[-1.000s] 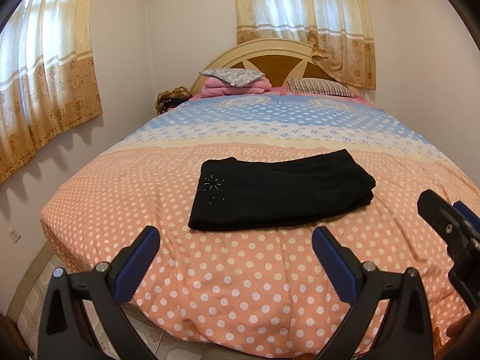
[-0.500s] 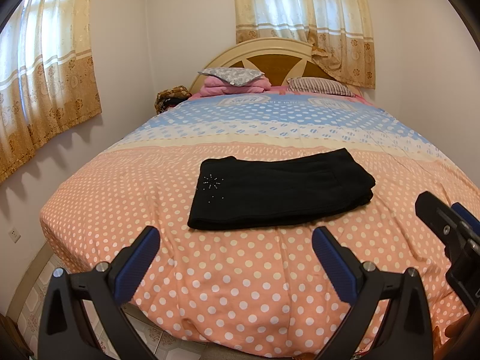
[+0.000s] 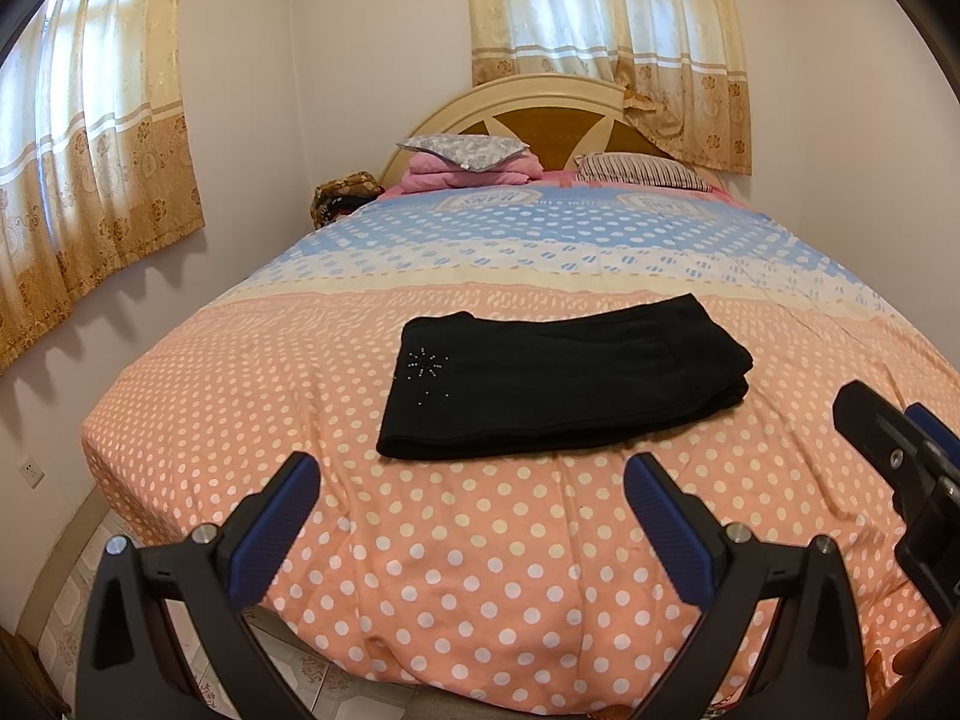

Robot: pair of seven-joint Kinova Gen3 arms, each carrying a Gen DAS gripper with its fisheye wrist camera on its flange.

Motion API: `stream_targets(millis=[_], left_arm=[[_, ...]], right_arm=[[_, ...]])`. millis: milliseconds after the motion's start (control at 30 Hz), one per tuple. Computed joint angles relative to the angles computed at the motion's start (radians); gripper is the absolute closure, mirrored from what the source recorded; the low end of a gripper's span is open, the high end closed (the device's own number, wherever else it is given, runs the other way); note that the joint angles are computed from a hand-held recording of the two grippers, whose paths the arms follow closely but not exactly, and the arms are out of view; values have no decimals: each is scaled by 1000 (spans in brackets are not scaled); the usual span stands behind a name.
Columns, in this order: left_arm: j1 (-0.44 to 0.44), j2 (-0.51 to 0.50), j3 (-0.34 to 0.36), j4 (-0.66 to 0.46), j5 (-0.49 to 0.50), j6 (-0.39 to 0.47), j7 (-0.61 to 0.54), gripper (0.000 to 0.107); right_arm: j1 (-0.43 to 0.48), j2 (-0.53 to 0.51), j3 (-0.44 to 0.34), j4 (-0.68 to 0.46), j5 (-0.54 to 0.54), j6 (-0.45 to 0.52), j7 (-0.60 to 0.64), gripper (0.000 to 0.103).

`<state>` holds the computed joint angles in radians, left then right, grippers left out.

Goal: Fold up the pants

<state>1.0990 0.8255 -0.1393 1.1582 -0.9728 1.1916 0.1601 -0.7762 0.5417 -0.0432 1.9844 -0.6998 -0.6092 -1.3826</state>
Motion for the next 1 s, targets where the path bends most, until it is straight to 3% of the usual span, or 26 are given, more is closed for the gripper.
stream_targets(millis=[1000], left_arm=[[-15, -3, 6, 9, 5, -4, -21, 4]], right_arm=[[6, 10, 10, -21, 8, 39, -3, 22]])
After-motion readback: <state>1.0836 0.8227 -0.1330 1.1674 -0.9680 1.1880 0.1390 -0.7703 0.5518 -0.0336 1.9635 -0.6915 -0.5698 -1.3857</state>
